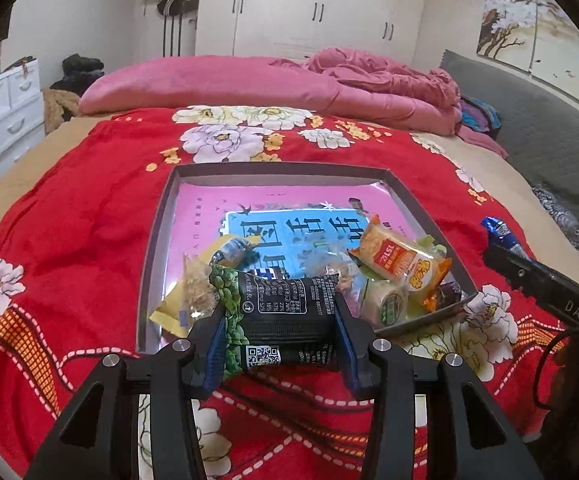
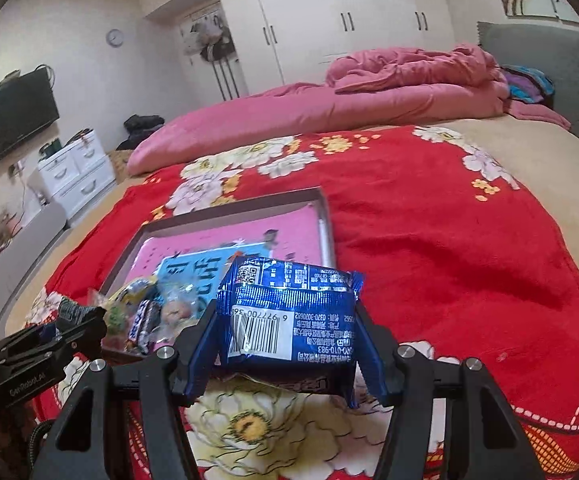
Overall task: Organize snacks
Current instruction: 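Carry the green bag over the tray with the left gripper while the right gripper carries the blue pack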
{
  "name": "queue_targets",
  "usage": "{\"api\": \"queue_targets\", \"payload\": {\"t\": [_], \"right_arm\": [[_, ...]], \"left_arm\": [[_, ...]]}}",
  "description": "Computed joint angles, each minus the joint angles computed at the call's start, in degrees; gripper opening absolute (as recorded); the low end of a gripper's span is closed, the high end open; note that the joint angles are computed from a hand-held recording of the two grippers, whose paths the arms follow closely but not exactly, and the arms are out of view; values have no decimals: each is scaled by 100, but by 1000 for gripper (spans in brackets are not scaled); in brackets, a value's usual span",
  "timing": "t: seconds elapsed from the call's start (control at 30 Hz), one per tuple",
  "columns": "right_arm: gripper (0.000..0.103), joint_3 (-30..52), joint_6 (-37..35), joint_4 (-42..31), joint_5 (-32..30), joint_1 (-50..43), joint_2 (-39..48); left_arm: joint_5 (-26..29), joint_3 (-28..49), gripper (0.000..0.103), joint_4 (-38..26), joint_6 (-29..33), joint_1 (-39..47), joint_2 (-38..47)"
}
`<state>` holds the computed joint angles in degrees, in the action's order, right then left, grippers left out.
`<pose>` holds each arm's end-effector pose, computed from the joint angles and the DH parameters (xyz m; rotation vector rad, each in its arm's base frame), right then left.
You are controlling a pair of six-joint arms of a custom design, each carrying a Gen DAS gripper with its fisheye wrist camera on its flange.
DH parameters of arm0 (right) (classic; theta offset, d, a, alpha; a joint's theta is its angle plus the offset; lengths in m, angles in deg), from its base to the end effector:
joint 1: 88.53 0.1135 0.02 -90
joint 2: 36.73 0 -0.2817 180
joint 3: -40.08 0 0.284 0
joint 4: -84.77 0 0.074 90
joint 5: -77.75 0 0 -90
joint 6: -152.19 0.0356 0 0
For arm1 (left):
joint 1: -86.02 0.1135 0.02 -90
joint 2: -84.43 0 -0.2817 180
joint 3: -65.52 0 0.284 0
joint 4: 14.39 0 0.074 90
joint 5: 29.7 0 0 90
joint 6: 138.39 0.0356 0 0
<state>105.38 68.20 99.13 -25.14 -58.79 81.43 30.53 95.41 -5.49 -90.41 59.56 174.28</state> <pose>0.3516 0.2100 0.0678 -0.5918 2.2112 0.5841 0.2114 -0.0855 0.0678 -0.5260 2.2518 0.0479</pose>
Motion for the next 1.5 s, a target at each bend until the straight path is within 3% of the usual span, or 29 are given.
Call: {"api": "queue_targets", "payload": {"t": [1.5], "right_arm": [[61, 1256, 215, -538, -1, 388, 1109]], "left_arm": [[725, 983, 48, 293, 518, 712, 1345]]}}
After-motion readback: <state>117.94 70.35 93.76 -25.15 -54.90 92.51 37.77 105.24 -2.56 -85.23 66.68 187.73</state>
